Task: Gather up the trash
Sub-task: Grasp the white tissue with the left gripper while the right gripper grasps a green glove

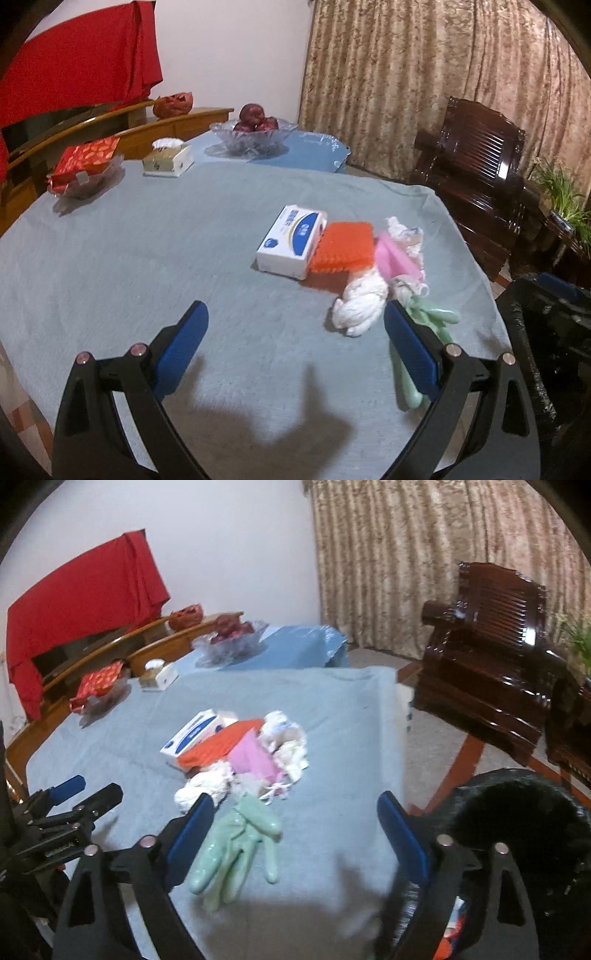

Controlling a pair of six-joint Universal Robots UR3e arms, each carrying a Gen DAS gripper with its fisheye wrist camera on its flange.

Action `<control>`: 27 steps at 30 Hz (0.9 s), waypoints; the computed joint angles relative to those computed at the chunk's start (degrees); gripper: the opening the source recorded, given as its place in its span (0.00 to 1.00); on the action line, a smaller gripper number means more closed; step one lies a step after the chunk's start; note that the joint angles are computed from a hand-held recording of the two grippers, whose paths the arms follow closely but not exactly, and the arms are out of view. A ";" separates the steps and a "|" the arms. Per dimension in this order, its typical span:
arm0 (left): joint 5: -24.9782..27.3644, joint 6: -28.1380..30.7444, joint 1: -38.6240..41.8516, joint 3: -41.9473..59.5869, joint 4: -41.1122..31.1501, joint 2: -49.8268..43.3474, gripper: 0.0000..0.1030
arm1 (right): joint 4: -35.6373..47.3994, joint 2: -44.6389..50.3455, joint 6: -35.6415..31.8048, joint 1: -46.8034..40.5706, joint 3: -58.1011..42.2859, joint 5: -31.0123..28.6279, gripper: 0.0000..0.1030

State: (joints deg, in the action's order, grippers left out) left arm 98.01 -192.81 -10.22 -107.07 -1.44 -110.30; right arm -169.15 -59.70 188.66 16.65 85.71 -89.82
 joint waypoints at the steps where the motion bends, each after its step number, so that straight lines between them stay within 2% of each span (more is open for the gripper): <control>1: -0.31 0.02 0.37 -0.22 0.24 -0.20 0.90 | 0.67 1.56 -0.04 0.40 -1.66 0.07 0.78; 5: -1.40 0.39 1.40 0.31 0.02 -1.73 0.82 | 3.13 6.88 0.43 1.33 -7.13 0.54 0.68; 7: -1.73 0.42 1.79 0.66 0.02 -2.56 0.82 | 4.85 9.87 0.60 1.68 -10.54 0.84 0.65; 21: -2.77 0.14 3.63 2.75 0.54 -7.01 0.82 | 17.57 22.73 -0.43 3.05 -28.56 1.91 0.64; 23: -2.84 0.19 3.68 3.39 0.40 -7.57 0.82 | 17.26 22.57 -0.93 2.74 -28.13 3.44 0.57; 25: -2.75 -0.02 3.43 4.01 0.13 -8.06 0.82 | 15.91 21.94 -1.58 1.89 -26.38 7.33 0.37; 27: -2.94 -0.03 3.35 4.65 -0.10 -8.57 0.82 | 14.65 21.43 -1.46 1.75 -24.95 8.21 0.30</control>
